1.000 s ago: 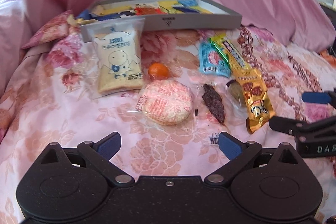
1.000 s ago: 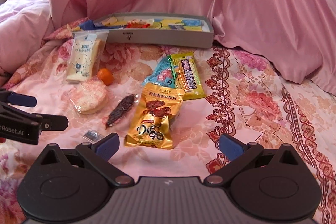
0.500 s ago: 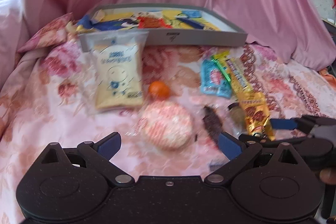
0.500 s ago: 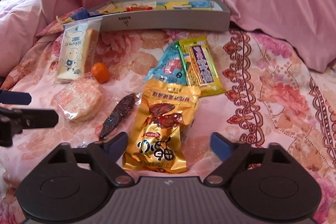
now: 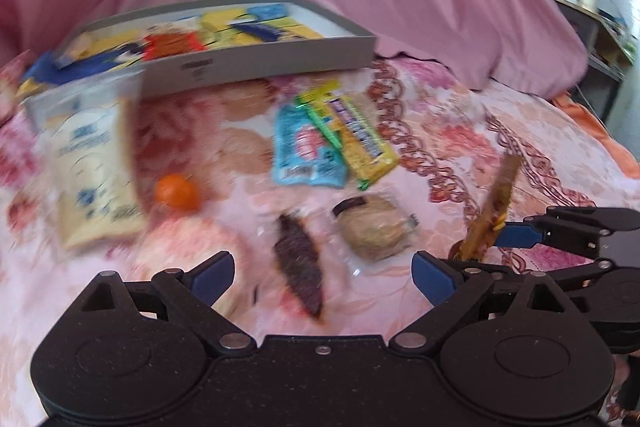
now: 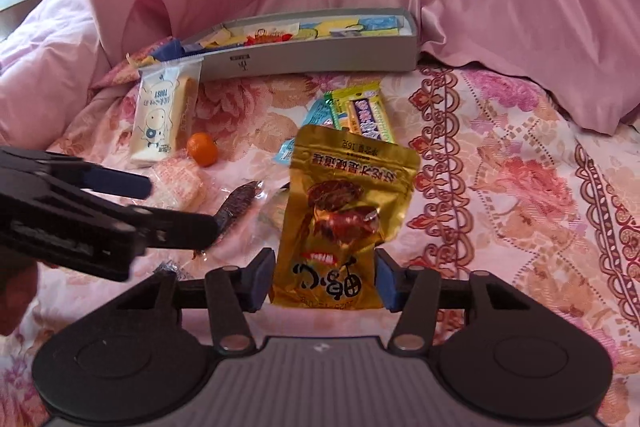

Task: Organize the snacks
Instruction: 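Close left tool on wrapped cake while right tool grips gold jerky bag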

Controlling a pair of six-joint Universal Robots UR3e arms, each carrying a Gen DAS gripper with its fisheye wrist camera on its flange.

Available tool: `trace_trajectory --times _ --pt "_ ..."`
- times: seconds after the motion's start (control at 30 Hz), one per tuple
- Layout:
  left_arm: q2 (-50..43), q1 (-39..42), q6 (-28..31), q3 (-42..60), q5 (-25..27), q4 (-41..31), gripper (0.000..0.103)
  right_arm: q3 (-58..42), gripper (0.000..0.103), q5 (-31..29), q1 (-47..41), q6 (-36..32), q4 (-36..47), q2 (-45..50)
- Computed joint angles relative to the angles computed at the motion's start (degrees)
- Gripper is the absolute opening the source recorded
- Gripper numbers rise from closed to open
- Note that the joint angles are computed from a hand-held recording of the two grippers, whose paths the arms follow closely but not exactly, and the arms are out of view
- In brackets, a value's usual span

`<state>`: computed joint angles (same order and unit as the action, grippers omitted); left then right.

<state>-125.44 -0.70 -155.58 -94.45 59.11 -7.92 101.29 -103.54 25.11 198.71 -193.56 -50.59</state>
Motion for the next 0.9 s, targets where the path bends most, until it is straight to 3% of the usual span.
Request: trace_trajectory --times 0.2,0.33,0.73,0.9 --pt "-6.24 0.14 12.50 14.28 -6.74 -13.69 0.094 4.82 0.056 4.13 -2.66 -1.05 -4.17 -2.31" --pt "-9.81 -0.49 20.73 24.17 -7.70 -25.47 0.094 7.51 0.056 5.58 -3.85 -1.35 -6.71 -3.25" --pt "-22.12 -6.10 35.13 49.60 -4.33 -45.21 0.094 12.50 0.055 5.64 -5.53 -1.87 -7.66 -7.17" --pt "-27.09 -6.74 36.67 59.77 -2.69 -54.26 0.083 12.80 0.053 5.51 -5.79 -2.41 -6.40 -8.03"
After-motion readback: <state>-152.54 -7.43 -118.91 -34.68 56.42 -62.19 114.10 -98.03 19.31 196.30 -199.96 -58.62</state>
